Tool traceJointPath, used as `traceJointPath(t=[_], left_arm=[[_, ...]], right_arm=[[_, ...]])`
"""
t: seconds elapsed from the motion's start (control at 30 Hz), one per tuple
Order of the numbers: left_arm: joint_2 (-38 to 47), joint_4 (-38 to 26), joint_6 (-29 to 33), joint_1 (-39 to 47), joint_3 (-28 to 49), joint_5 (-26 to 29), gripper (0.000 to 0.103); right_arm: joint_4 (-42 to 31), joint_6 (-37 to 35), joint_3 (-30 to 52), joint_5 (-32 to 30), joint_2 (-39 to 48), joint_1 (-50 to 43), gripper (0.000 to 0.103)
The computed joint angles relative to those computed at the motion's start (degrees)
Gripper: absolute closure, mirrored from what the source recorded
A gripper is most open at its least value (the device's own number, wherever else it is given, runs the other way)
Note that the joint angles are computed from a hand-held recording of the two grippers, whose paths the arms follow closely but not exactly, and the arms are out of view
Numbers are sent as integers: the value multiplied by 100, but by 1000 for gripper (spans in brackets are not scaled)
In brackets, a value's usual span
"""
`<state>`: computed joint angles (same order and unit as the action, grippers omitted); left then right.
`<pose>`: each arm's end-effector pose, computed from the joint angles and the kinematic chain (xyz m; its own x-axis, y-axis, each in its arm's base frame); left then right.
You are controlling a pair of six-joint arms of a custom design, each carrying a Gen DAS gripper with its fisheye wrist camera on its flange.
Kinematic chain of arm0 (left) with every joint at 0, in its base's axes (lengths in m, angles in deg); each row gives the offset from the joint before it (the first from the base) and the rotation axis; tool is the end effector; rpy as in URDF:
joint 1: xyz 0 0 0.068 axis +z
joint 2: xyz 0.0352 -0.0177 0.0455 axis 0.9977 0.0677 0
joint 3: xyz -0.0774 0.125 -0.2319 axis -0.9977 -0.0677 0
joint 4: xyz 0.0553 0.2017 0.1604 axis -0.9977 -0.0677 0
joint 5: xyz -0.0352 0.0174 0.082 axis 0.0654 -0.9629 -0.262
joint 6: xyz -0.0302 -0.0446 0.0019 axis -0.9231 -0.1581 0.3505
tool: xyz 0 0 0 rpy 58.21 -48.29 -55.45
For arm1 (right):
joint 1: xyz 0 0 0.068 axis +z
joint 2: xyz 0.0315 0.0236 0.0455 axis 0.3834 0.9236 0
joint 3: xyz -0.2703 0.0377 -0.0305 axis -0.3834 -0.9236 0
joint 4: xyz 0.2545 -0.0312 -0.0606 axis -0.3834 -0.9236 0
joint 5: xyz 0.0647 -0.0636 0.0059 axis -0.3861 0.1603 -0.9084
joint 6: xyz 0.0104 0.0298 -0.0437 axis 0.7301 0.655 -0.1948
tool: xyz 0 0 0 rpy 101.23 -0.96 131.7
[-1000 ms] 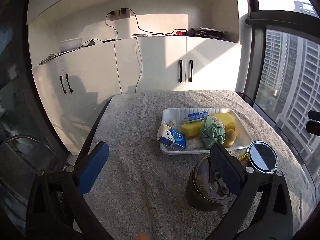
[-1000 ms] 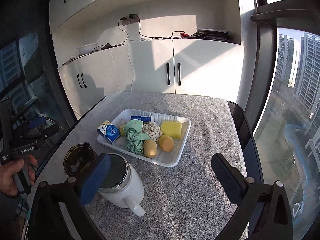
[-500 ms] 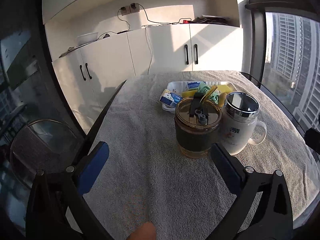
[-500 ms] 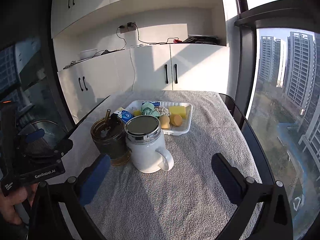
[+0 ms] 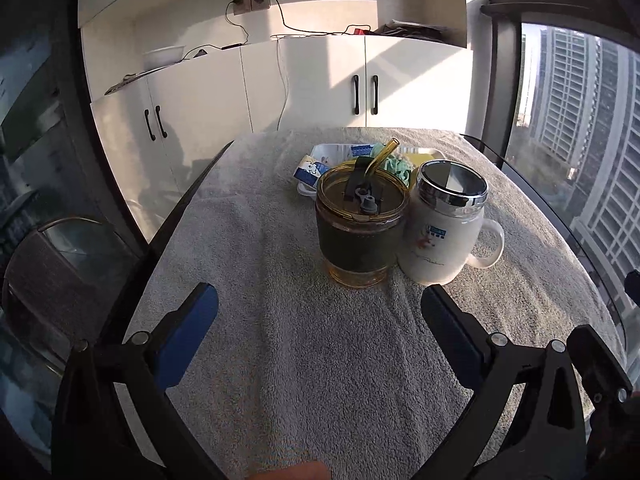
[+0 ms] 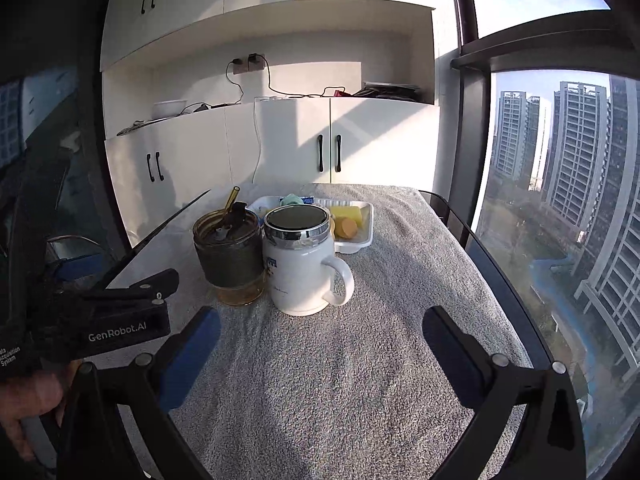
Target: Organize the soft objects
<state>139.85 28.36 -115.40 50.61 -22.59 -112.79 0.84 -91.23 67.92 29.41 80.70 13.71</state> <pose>0.2240 -0.1293 0.1957 -0.5758 -0.2271 -0.7854 -0.4176 0.9076 0.0437 0.2581 -0.0207 0.1935 -0.4307 -0.2572 -0.8651 -0.5029 0.8643 -0.0066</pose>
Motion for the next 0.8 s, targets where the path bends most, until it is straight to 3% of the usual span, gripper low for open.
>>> traceJointPath(t=[0.43,0.8], left_arm=[[35,402,176,199,-132,321,0],[60,345,-1,160,-139,205,0]], right_arm=[[71,99,-122,275,-63,324,0],[89,344,62,785,207,612,0]])
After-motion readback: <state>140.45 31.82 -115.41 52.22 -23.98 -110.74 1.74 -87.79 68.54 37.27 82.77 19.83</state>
